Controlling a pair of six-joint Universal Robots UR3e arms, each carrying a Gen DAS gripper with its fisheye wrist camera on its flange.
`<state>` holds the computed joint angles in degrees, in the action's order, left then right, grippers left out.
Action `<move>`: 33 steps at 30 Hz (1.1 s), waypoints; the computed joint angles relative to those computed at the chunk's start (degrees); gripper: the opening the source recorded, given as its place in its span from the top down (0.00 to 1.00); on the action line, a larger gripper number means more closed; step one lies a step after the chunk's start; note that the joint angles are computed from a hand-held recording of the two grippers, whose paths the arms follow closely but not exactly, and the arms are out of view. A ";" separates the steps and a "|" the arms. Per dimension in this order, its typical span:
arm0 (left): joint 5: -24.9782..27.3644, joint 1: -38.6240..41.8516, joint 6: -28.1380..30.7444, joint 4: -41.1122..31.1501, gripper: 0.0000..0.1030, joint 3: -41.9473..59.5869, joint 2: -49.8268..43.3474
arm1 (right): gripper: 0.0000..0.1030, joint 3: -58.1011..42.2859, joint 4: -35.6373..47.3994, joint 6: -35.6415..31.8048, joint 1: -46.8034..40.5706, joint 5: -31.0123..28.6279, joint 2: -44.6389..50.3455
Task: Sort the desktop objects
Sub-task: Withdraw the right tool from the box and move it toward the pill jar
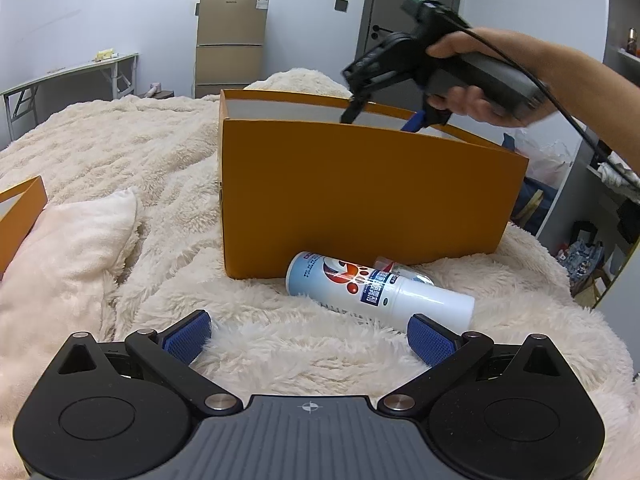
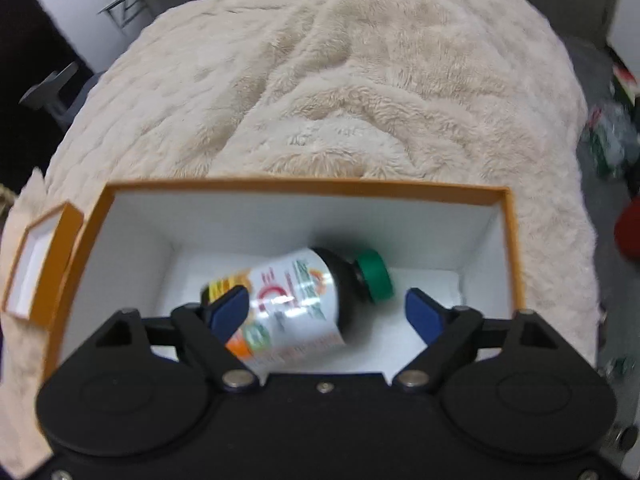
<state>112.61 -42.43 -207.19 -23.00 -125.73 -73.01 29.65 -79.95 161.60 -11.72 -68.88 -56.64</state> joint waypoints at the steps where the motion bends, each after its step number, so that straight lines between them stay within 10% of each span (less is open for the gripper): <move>1: -0.21 0.20 -0.04 0.03 0.00 -0.15 0.21 | 0.24 -2.10 0.25 0.53 0.90 -1.21 1.38; 11: -0.78 0.98 -0.07 0.27 0.00 -0.96 1.63 | 0.06 2.02 -7.56 3.73 7.23 -6.83 3.09; 21: -0.96 0.93 -0.27 -0.42 0.00 -0.21 1.55 | 0.27 18.68 -9.94 -22.99 4.99 8.21 -7.17; 31: -1.34 1.74 -0.90 0.22 0.00 -1.62 3.20 | 0.22 38.50 -20.47 -24.55 0.73 16.65 -26.73; 33: -1.07 1.36 -0.87 0.08 0.00 -1.21 2.79 | 0.13 45.21 -9.44 -35.05 -8.39 24.43 -37.85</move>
<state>111.54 -41.07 -208.06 -22.92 -126.95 -70.22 74.86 -89.40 126.54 -20.11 -44.45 -94.49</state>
